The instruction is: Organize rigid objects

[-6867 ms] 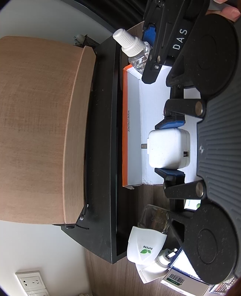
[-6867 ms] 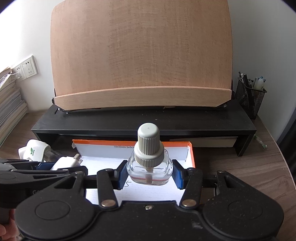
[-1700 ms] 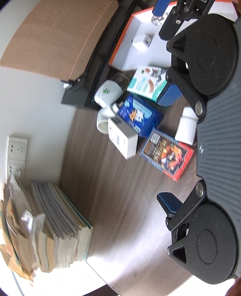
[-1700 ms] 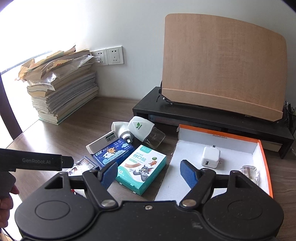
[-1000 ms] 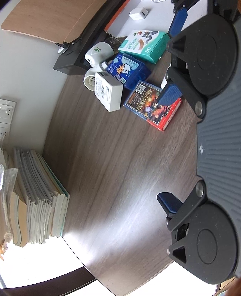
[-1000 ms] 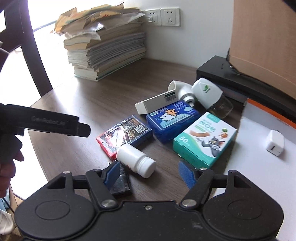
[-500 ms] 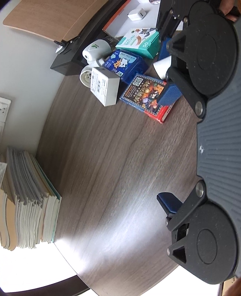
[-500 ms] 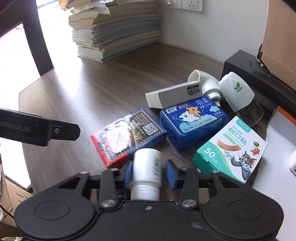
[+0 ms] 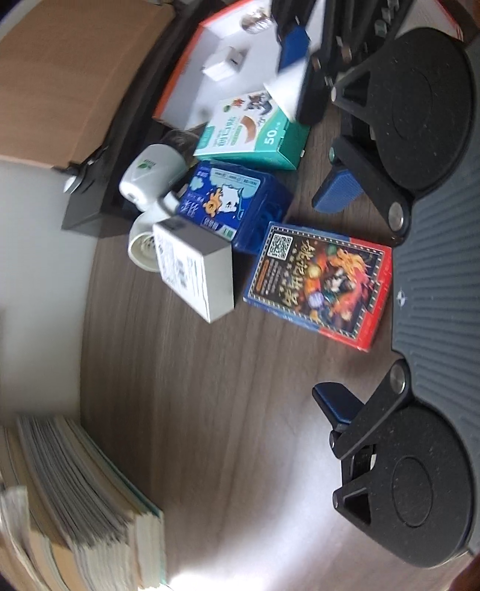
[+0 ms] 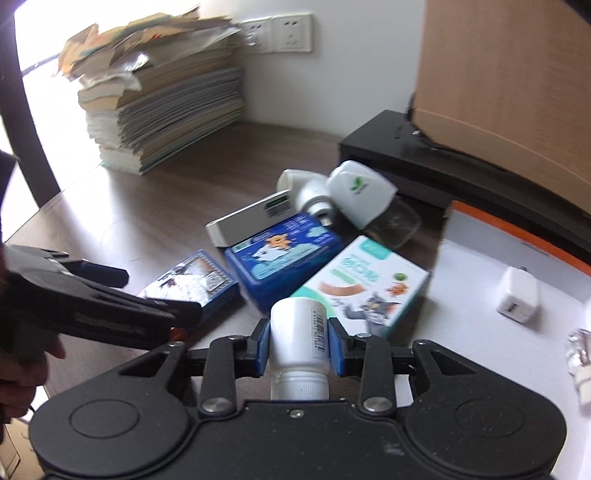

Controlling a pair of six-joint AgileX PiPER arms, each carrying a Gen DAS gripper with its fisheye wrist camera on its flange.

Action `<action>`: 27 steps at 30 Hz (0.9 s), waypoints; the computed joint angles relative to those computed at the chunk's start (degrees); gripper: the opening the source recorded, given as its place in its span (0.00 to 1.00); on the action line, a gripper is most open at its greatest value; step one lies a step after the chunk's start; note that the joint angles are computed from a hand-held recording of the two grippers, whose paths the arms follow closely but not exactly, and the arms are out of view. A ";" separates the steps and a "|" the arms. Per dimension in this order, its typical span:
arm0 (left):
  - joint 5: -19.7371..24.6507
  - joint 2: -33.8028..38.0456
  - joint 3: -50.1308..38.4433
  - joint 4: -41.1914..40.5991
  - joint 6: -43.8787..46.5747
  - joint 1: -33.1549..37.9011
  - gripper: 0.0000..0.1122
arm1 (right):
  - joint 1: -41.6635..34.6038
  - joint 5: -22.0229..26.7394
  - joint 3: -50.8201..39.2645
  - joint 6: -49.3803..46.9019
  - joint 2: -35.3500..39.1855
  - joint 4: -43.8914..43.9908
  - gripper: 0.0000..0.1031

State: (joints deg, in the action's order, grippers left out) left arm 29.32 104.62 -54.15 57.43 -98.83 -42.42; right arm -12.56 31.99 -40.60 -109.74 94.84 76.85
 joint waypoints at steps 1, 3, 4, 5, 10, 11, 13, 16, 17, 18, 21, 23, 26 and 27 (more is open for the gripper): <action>-0.05 1.28 -0.95 0.20 1.11 0.02 0.82 | -0.93 0.39 0.07 0.53 -0.56 -0.42 0.39; 1.29 3.30 -2.18 2.07 0.88 -0.65 0.74 | -2.47 1.05 0.22 1.39 -1.57 -0.84 0.39; 2.16 3.93 -2.56 3.03 0.60 -1.08 0.72 | -3.50 1.46 0.55 1.32 -2.21 -0.80 0.39; 3.05 4.32 -2.78 4.03 0.02 -1.50 0.69 | -4.11 1.59 0.72 1.45 -2.65 -0.68 0.39; 1.35 2.69 -1.21 6.18 -3.35 -0.93 0.53 | -7.14 2.69 1.76 1.87 -4.85 0.07 0.39; 1.34 2.27 -0.94 6.04 -3.93 -0.92 0.53 | -7.74 2.93 2.09 1.57 -5.47 0.49 0.39; 3.07 1.37 -0.83 5.55 -3.80 -1.69 0.53 | -9.04 3.68 2.37 1.56 -6.53 0.52 0.39; 5.28 -1.09 -0.51 6.54 -5.53 -3.51 0.53 | -10.84 4.72 2.69 1.29 -7.99 1.11 0.39; 6.20 -1.83 -0.71 6.53 -5.37 -4.12 0.53 | -11.41 5.08 2.70 1.41 -8.43 1.12 0.39; 6.91 -2.61 -0.97 6.21 -4.94 -4.69 0.53 | -12.18 5.65 2.65 1.51 -8.85 1.16 0.39; 9.06 -4.29 -2.65 4.81 -3.42 -6.58 0.53 | -14.37 7.24 2.59 1.57 -10.14 1.20 0.39; 10.30 -5.04 -4.05 3.87 -2.76 -8.13 0.53 | -16.29 8.49 2.51 1.46 -10.94 1.18 0.39; 11.85 -4.55 -7.59 3.04 -1.26 -10.68 0.53 | -19.81 10.40 2.09 1.38 -11.73 1.10 0.39; 12.40 -4.32 -8.62 2.96 -0.82 -11.69 0.53 | -21.12 10.97 1.83 1.39 -11.77 1.01 0.39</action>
